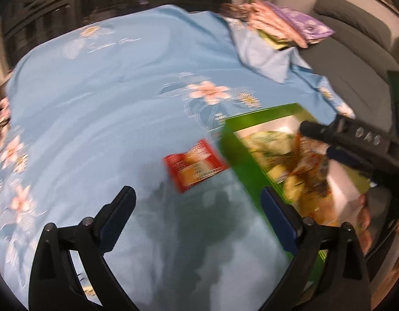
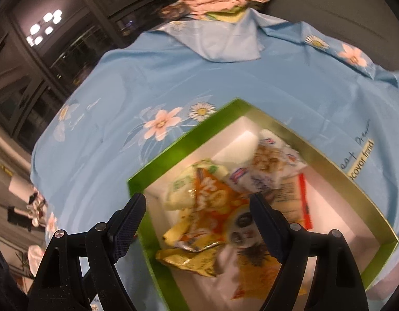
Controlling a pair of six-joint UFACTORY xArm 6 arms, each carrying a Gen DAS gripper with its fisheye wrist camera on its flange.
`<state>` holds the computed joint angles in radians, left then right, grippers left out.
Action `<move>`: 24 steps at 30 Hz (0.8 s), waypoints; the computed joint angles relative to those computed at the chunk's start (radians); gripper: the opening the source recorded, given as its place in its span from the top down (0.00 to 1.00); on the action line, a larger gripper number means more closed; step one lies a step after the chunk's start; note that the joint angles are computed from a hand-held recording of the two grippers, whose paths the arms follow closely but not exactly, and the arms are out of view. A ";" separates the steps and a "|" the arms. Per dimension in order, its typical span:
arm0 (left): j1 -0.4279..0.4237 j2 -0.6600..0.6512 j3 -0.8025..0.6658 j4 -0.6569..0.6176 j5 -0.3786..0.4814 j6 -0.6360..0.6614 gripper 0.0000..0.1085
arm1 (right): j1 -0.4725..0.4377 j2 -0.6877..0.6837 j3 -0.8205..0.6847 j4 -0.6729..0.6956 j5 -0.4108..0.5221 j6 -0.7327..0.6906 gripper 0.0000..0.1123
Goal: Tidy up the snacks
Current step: 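Move the right gripper over the red milk-tea biscuit pack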
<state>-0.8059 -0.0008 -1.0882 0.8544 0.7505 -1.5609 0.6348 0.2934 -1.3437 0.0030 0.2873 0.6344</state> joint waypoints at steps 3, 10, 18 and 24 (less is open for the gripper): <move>-0.012 -0.064 0.074 -0.023 0.076 -0.035 0.10 | 0.030 0.019 -0.040 -0.003 0.019 -0.033 0.26; 0.014 -0.236 0.307 -0.070 0.101 -0.184 0.06 | 0.132 0.123 -0.205 0.072 0.115 -0.225 0.26; 0.081 -0.278 0.399 -0.162 0.169 -0.262 0.06 | 0.225 0.372 -0.559 -0.088 0.372 -0.174 0.26; 0.086 -0.319 0.430 -0.176 0.166 -0.281 0.06 | 0.253 0.614 -0.943 -0.310 0.671 -0.039 0.26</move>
<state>-0.7203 -0.3200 -0.6583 0.6789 0.9162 -1.8414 0.8878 0.9073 -2.2869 -0.3068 0.9579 0.5952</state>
